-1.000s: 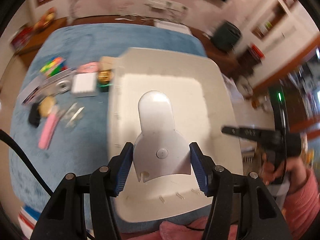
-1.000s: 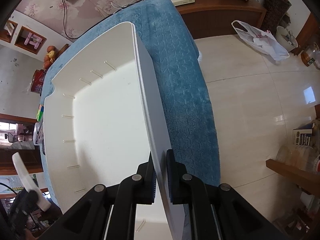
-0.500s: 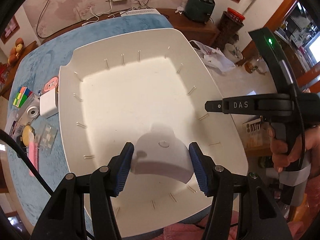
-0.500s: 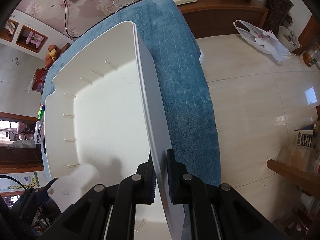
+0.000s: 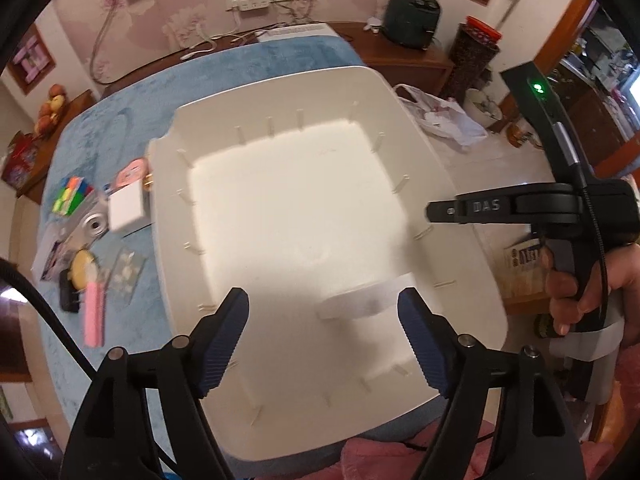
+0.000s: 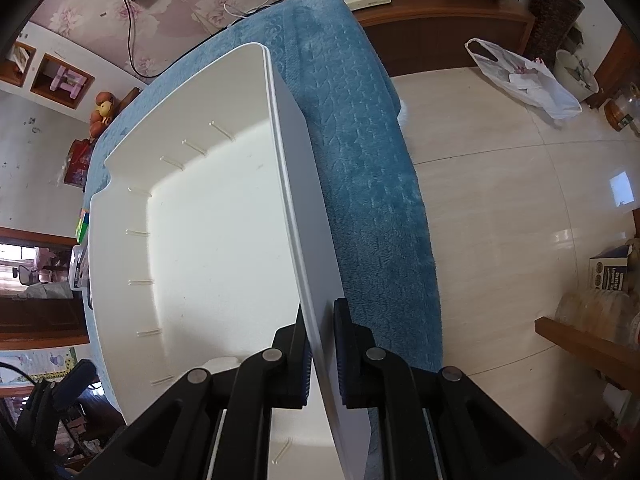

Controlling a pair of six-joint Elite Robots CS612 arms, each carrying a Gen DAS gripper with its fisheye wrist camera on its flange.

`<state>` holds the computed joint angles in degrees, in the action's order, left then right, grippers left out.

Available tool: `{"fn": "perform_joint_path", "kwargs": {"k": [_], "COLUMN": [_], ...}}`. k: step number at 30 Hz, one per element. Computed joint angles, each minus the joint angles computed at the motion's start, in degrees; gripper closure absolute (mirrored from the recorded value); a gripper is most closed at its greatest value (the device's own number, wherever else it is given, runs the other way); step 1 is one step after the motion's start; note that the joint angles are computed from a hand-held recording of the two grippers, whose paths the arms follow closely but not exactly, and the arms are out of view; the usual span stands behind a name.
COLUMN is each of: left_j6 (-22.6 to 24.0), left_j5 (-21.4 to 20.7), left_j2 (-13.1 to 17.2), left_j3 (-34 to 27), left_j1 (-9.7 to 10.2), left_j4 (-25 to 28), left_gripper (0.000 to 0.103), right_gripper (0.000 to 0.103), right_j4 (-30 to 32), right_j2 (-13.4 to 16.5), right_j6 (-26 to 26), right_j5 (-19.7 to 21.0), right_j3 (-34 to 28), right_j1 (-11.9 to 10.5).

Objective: Organize rigid objects
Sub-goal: 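Move the left gripper back toward the items on the cloth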

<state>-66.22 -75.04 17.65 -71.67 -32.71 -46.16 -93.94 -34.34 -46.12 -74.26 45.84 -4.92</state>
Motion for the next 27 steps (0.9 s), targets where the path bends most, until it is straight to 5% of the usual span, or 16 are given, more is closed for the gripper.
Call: {"fn": "perform_joint_path", "kwargs": {"k": [7,19,27], "left_j6": [-5.97,-21.86,-22.26], "left_j5": [-4.72,-0.62,-3.27], "left_j2": [2.48,8.15,11.24], "left_j3": [-6.37,-22.77,-30.38], "left_j1": [0.55,0.91,2.97], "left_j4": [0.28,5.1,11.64], "left_gripper": [0.023,0.023,0.023], "right_gripper": [0.093,0.093,0.093], "right_j4": [-1.28,-6.06,-9.67], "right_j2": [-0.34,-1.6,-2.54], "right_j6": [1.95,8.11,13.27], "right_j5": [-0.14,-1.44,-3.46], "right_j3": [0.7,3.9,5.97], "right_j1": [0.02,0.28,0.58]}}
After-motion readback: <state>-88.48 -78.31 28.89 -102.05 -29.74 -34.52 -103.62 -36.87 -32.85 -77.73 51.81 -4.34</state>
